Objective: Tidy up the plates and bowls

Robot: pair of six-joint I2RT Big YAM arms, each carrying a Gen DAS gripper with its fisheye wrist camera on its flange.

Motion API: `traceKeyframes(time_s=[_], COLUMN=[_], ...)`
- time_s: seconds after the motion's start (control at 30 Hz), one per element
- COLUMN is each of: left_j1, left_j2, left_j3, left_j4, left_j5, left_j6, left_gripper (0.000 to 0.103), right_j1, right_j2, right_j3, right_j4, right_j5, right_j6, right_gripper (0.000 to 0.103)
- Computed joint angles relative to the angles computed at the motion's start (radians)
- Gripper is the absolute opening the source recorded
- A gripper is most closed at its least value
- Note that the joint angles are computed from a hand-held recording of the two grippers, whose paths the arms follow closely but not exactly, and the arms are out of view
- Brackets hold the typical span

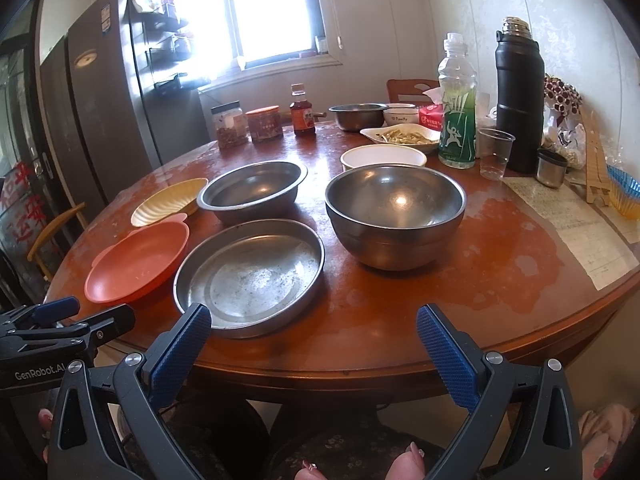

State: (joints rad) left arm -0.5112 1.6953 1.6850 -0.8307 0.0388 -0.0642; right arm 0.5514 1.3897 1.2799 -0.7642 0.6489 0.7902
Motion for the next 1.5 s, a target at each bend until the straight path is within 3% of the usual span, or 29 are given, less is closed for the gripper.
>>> traceKeyframes(time_s=[0.47, 0.8, 0.93, 1.03, 1.2, 1.33, 1.5], left_j1=[0.034, 0.119, 0.141, 0.153, 0.161, 0.167, 0.171], left_j2=[0.009, 0.044, 0.074, 0.096, 0.133, 0.166, 0.209], left_j3=[0.011, 0.072, 0.115, 0.144, 0.193, 0.236, 0.295], left_j4=[-0.003, -0.042, -0.077, -0.106, -0.150, -0.183, -0.227], left_j5=[-0.002, -0.016, -0.020, -0.007, 0.001, 0.003, 0.003], left_j6=[-0.032, -0.105, -0.113, -0.113, -0.111, -0.116, -0.114], left_gripper=[0.101, 0.101, 0.101, 0.101, 0.101, 0.101, 0.100], right_j1=[-0.017, -0.040, -0.054, -0.056, -0.079, -0.102, -0.109], right_j2=[0.032, 0.139, 0.224, 0.286, 0.378, 0.428, 0.472], right_j3=[0.044, 0.203, 0.315, 0.394, 0.520, 0.583, 0.632], right_j4=[0.017, 0.091, 0.037, -0.001, -0.092, -0.116, -0.125], right_j5=[-0.037, -0.164, -0.256, -0.280, -0.338, -0.388, -0.419], right_j6=[-0.045, -0.282, -0.350, -0.389, -0.394, -0.399, -0.418], right_gripper=[0.103, 0.103, 0.103, 0.103, 0.103, 0.102, 0.094])
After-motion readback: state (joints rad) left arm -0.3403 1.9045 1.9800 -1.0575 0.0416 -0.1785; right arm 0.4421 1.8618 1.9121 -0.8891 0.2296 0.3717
